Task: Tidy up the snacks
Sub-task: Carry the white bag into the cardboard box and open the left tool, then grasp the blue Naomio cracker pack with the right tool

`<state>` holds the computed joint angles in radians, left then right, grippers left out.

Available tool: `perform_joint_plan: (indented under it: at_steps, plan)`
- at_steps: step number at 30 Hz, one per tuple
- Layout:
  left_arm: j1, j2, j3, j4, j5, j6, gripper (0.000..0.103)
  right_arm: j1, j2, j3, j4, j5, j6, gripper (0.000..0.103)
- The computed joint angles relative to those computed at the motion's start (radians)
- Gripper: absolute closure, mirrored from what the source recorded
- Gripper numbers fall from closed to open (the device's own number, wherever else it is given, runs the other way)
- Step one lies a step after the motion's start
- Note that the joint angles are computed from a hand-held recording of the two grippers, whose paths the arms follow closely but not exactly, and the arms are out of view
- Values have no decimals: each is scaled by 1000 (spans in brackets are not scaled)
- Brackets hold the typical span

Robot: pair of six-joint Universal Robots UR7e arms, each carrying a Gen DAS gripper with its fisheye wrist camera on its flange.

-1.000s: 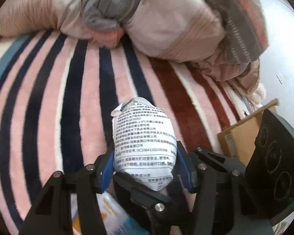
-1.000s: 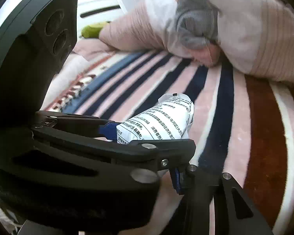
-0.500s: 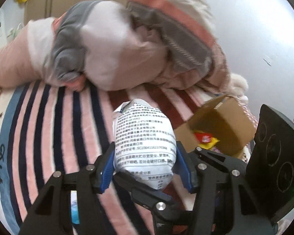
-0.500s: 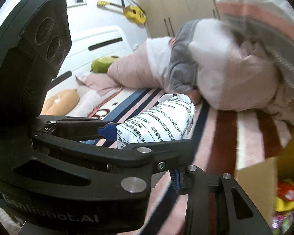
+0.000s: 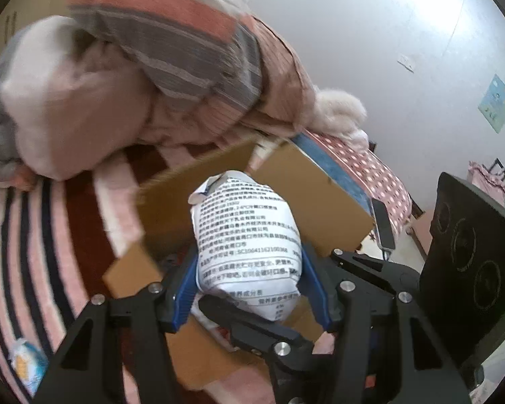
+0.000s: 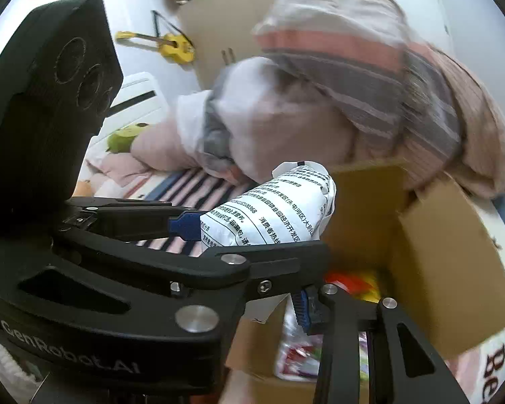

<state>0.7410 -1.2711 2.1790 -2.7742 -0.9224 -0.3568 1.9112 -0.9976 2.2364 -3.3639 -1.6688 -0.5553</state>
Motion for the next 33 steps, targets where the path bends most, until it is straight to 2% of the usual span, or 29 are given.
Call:
perform_joint_plan:
  at_steps: [4,9,12,14,17,20,23,26,29,33]
  plan:
    - [34,68,-40,17,-50,-4,48,-47,-33,2,71,-28,-11,71]
    - [54,99,-58,68,-50,-18,46,-83,-34,-27,184,-50,7,70]
    - [55,91,-51,69,-33,-13,42,-67,-7,-34,156,-132,-8,68]
    - [50,70,-39,72,-18,-18,38,-58,-1,-29,128,-155,-28,67]
    - [41,31,-16,65,-6,-14,35,-15,20,-9,-2,-244,-79,67]
    - [24,-25,15,77,24,-19,34,27,25,6,-92,-281,-126,66]
    - [-3,-109,60,96,68,-34,30,66,11,13,-87,-260,-128,63]
    - [-31,-229,118,150,124,-64,26,96,15,-1,-21,-192,-96,59]
    - [-53,-372,172,261,191,-120,25,124,64,-41,87,-101,-47,59]
    - [-67,-566,239,436,271,-226,23,165,194,-106,148,-51,2,58]
